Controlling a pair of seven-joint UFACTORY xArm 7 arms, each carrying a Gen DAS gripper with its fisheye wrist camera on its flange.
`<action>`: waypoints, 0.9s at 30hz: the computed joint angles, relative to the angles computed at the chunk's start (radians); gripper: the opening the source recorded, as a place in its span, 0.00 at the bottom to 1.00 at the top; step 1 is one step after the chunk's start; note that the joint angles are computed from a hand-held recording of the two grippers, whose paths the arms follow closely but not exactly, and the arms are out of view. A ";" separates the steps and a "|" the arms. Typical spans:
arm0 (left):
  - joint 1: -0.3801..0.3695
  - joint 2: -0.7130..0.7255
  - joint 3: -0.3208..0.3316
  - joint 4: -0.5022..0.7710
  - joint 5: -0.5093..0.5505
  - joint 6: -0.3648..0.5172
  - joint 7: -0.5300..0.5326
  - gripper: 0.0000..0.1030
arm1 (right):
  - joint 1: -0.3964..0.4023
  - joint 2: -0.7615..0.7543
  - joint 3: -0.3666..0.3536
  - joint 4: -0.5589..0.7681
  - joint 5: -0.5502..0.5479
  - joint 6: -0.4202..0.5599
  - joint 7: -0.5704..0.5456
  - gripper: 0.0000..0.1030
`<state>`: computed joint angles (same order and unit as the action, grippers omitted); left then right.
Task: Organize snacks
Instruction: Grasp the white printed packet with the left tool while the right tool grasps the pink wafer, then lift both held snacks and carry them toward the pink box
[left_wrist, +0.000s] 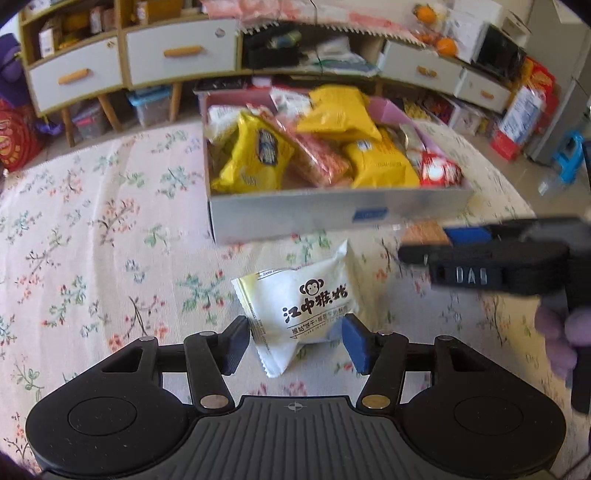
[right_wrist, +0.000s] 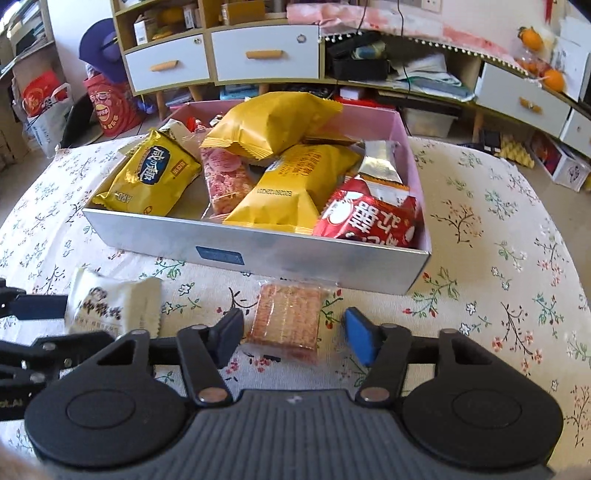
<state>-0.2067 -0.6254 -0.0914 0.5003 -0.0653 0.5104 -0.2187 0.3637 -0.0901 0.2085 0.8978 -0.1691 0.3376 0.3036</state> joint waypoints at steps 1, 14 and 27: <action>-0.012 -0.002 0.012 0.000 -0.005 0.019 0.020 0.54 | 0.002 -0.002 -0.002 -0.001 0.008 -0.003 -0.012 0.40; -0.015 0.020 0.021 -0.043 0.057 -0.103 0.184 0.76 | 0.005 -0.022 -0.009 0.004 0.069 0.050 -0.058 0.31; -0.027 0.081 -0.033 -0.017 0.050 -0.170 0.145 0.73 | 0.003 -0.033 -0.009 0.007 0.113 0.091 -0.084 0.31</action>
<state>-0.2335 -0.5441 -0.1242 0.4831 -0.0158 0.3404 -0.0741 0.3671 -0.1234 0.1992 0.9052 -0.0566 0.4285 0.2197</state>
